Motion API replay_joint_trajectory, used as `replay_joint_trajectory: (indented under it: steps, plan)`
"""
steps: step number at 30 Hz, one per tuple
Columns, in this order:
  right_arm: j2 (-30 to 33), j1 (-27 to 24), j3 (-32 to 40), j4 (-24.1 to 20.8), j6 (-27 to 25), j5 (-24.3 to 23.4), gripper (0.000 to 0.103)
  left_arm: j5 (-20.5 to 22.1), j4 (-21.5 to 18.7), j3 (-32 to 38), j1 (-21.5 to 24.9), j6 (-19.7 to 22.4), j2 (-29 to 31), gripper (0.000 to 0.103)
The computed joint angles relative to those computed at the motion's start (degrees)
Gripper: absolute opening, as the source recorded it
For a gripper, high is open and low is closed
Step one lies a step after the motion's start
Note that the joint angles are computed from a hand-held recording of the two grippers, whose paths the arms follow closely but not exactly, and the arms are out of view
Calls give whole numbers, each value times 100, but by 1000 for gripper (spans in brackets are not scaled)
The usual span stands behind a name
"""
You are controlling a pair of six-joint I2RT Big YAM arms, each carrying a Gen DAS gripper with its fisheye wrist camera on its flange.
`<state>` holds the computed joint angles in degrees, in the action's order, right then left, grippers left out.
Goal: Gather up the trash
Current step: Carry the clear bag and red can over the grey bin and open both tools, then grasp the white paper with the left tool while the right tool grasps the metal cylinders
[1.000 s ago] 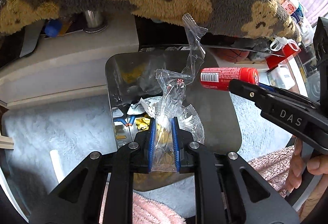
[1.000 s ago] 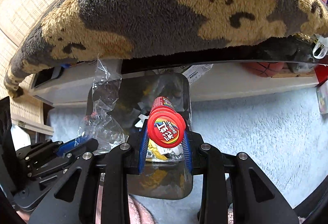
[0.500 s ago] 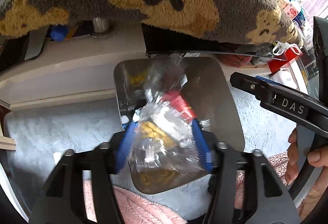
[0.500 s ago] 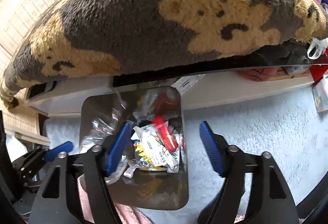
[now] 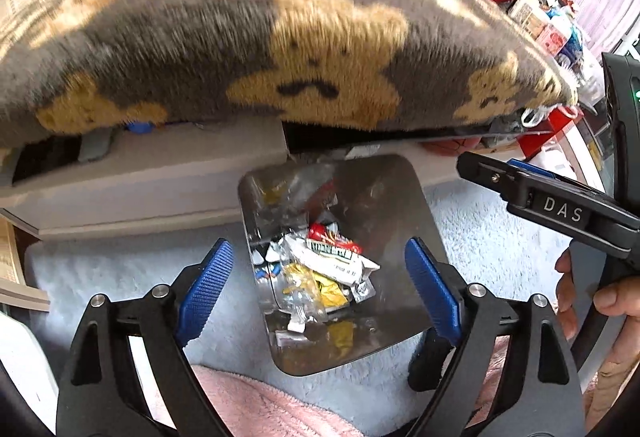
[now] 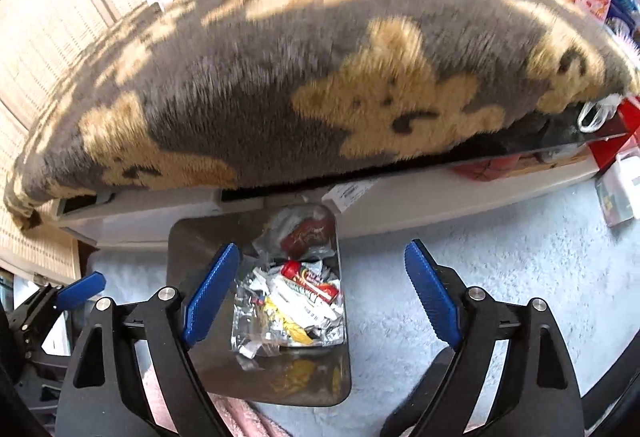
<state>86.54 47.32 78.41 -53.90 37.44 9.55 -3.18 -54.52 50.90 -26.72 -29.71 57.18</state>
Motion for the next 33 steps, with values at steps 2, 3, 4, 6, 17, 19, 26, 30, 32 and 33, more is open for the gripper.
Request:
replay_joint_trajectory:
  steps: [2, 3, 4, 6, 17, 19, 26, 30, 32, 33]
  plan:
    - [-79, -12, 128, -78, -74, 131, 91, -55, -77, 97, 46, 64, -80, 86]
    - [-102, -22, 215, -110, -119, 194, 91, -112, -118, 182, 76, 109, -125, 86]
    - [-127, -33, 349, -153, -175, 295, 93, -156, -169, 254, 97, 132, -170, 87]
    - [-139, -60, 561, -196, -269, 418, 95, -204, -218, 420, 193, 226, -224, 90]
    - [571, -273, 2325, -578, -940, 657, 96, -385, -314, 1423, 938, 941, 49, 92]
    - [807, -297, 2703, -661, -1045, 650, 96, -348, -265, 1550, 1096, 1058, 130, 92]
    - [1678, -475, 3995, -914, -1253, 523, 96, -55, 99, 2045, 1770, 1407, 760, 92]
    - [2133, -564, 4515, -852, -1362, 377, 96, 67, 359, 2438, 2097, 1592, 1319, 88]
    - [2330, -593, 4712, -852, -1409, 303, 96, 147, 384, 2653, 2200, 1694, 1569, 81]
    - [2477, -615, 4863, -878, -1445, 263, 96, 167, 396, 2818, 2247, 1771, 1753, 77]
